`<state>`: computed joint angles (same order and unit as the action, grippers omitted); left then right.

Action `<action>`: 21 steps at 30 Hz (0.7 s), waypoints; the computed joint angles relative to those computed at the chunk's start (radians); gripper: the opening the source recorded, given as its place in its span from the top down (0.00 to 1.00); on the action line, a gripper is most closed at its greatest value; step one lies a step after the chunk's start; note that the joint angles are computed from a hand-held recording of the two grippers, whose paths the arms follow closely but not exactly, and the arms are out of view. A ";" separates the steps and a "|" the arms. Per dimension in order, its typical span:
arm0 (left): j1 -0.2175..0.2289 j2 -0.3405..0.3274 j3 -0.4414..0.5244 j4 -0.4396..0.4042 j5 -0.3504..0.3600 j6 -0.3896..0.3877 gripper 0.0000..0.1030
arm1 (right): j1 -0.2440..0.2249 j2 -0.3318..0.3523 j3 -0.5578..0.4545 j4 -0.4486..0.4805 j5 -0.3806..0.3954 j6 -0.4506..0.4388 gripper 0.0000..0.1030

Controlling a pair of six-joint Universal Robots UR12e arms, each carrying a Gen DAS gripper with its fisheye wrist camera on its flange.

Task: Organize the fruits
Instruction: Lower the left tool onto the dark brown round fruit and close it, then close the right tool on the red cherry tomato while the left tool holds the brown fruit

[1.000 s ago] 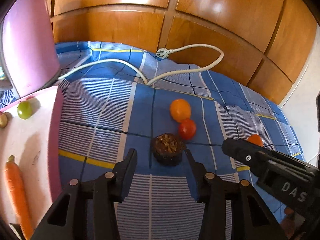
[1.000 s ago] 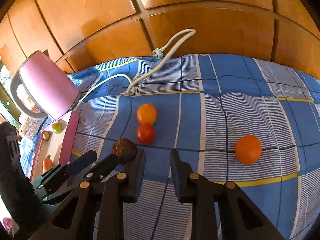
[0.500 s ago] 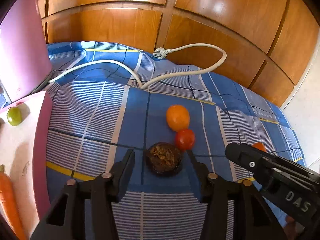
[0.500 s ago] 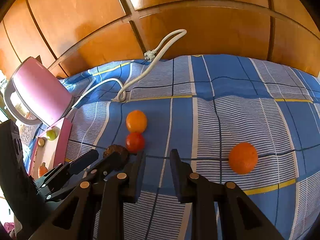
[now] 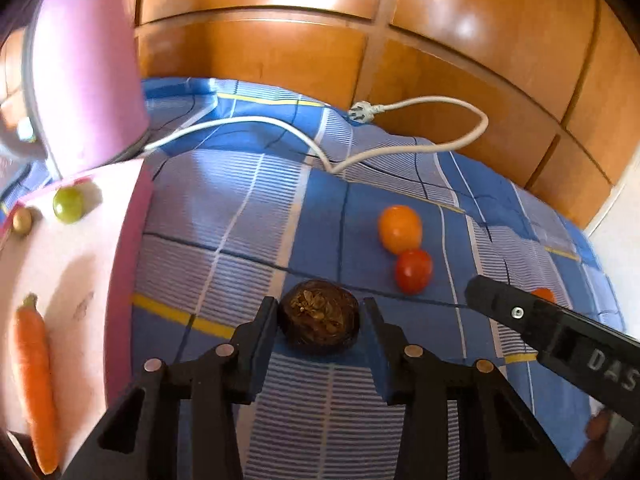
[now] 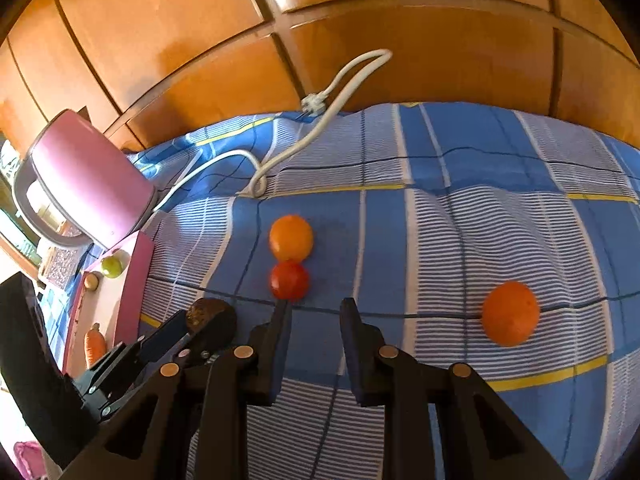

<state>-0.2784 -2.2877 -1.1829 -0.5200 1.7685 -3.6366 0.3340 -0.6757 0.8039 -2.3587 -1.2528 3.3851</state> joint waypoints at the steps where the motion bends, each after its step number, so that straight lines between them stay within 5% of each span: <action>1: 0.000 0.000 -0.001 0.002 -0.002 0.001 0.59 | 0.002 0.007 -0.012 0.007 0.005 -0.003 0.75; 21: 0.003 -0.012 0.013 -0.017 -0.013 -0.016 0.57 | 0.024 0.128 -0.238 0.170 -0.014 -0.090 0.78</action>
<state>-0.2754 -2.3001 -1.1702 -0.5369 1.7558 -3.6526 0.3578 -0.5479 0.5664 -2.1883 -1.2667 3.2949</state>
